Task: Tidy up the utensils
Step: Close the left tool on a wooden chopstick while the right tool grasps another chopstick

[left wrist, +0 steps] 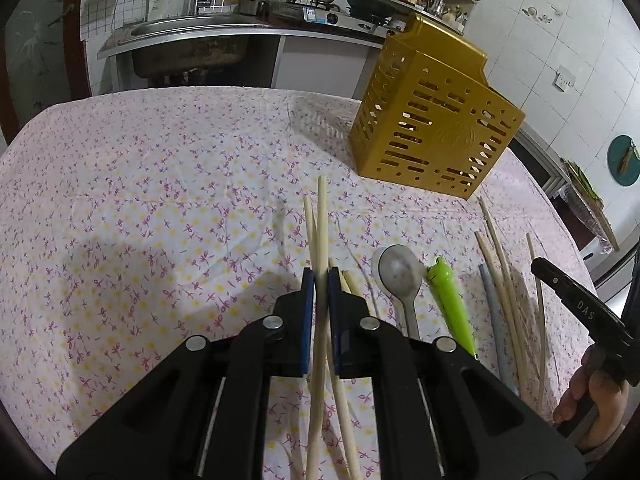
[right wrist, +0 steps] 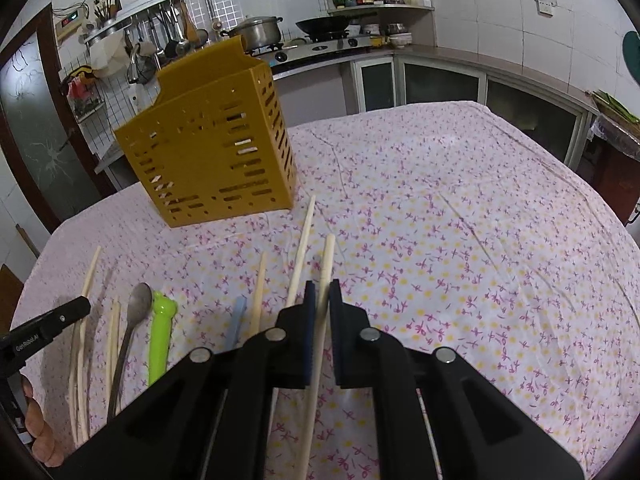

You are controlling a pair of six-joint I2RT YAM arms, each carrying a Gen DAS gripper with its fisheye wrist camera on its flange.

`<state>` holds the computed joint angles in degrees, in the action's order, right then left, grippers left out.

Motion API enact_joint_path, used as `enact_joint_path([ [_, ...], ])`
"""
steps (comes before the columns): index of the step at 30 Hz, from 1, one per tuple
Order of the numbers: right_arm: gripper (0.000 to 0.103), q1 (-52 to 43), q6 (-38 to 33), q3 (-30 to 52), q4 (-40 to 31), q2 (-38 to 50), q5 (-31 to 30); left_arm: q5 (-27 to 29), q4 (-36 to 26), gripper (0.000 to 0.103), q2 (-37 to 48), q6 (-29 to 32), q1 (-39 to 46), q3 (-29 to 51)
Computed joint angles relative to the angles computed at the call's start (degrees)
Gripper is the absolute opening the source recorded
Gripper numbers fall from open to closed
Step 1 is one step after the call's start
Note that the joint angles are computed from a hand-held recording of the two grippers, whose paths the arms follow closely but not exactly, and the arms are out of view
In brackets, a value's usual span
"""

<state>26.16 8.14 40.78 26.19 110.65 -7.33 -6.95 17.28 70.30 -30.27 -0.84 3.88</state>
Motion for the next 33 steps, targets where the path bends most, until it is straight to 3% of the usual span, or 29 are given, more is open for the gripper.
enact_joint_path([
  [9, 0.007, 0.1, -0.4, 0.0, 0.3, 0.5, -0.2, 2.0, -1.7, 0.006, -3.0, 0.0, 1.5, -0.5],
  [21, 0.007, 0.9, -1.4, 0.9, -0.5, 1.9, 0.3, -1.6, -7.7, 0.006, -5.8, 0.6, 0.4, 1.3],
  [27, 0.007, 1.3, -1.6, 2.1, -2.3, 3.3, 0.6, 9.4, -0.9, 0.006, 9.6, 5.7, 13.3, 3.9],
  [33, 0.007, 1.6, -2.0, 3.3, -3.8, 4.3, 1.0, 7.9, -0.8, 0.007, 12.4, 6.7, 12.6, 6.1],
])
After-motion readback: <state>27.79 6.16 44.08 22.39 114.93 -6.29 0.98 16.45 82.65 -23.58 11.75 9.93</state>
